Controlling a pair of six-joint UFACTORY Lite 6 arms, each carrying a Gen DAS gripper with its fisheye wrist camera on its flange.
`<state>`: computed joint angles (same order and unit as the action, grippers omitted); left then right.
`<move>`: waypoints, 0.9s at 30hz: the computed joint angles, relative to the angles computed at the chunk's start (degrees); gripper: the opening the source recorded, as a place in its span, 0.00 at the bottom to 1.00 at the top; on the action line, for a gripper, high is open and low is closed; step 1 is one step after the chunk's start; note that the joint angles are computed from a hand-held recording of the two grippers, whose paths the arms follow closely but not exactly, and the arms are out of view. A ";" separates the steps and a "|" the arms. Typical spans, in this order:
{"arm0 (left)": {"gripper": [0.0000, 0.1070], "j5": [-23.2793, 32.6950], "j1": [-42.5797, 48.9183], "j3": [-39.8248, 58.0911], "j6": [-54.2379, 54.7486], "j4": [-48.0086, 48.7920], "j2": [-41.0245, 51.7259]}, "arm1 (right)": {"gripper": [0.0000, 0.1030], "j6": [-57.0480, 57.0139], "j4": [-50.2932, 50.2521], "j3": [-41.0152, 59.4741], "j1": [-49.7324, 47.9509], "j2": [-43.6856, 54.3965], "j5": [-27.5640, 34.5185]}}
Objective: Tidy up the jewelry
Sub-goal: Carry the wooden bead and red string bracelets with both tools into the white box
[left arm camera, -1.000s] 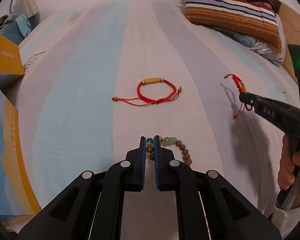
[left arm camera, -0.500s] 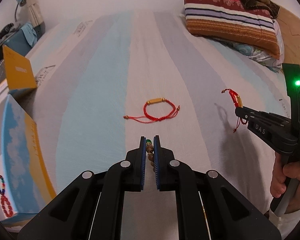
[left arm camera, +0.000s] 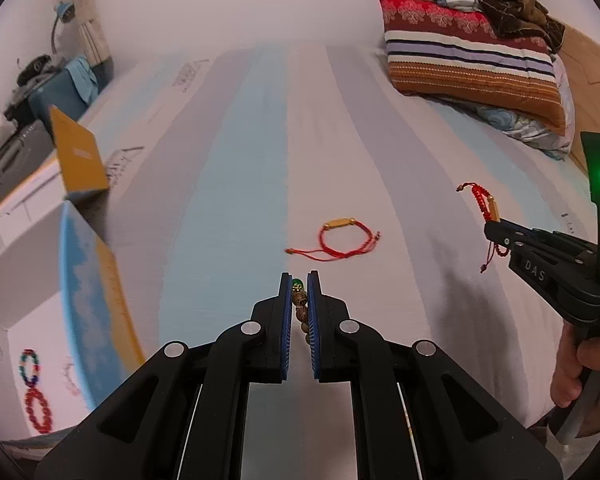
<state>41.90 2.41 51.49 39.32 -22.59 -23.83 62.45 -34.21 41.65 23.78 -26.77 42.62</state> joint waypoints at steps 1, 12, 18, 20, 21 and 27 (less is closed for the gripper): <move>0.06 0.72 1.04 0.45 0.86 -0.52 -0.56 | 0.09 0.97 -0.62 0.91 1.35 0.40 1.14; 0.07 9.77 14.30 6.87 11.41 -6.85 -0.54 | 0.09 8.92 -4.27 10.36 13.74 3.87 11.18; 0.07 14.72 23.72 10.83 18.38 -10.74 1.17 | 0.09 13.14 -6.28 16.49 20.59 8.25 15.52; 0.07 16.98 27.48 12.80 20.96 -12.36 2.07 | 0.09 14.55 -6.98 19.26 23.02 10.82 16.89; 0.07 18.11 29.26 13.92 22.19 -13.14 2.66 | 0.09 15.04 -7.28 20.67 24.06 12.12 17.41; 0.07 23.78 39.65 21.41 28.27 -16.77 7.92 | 0.09 16.92 -8.63 31.29 29.86 21.61 20.25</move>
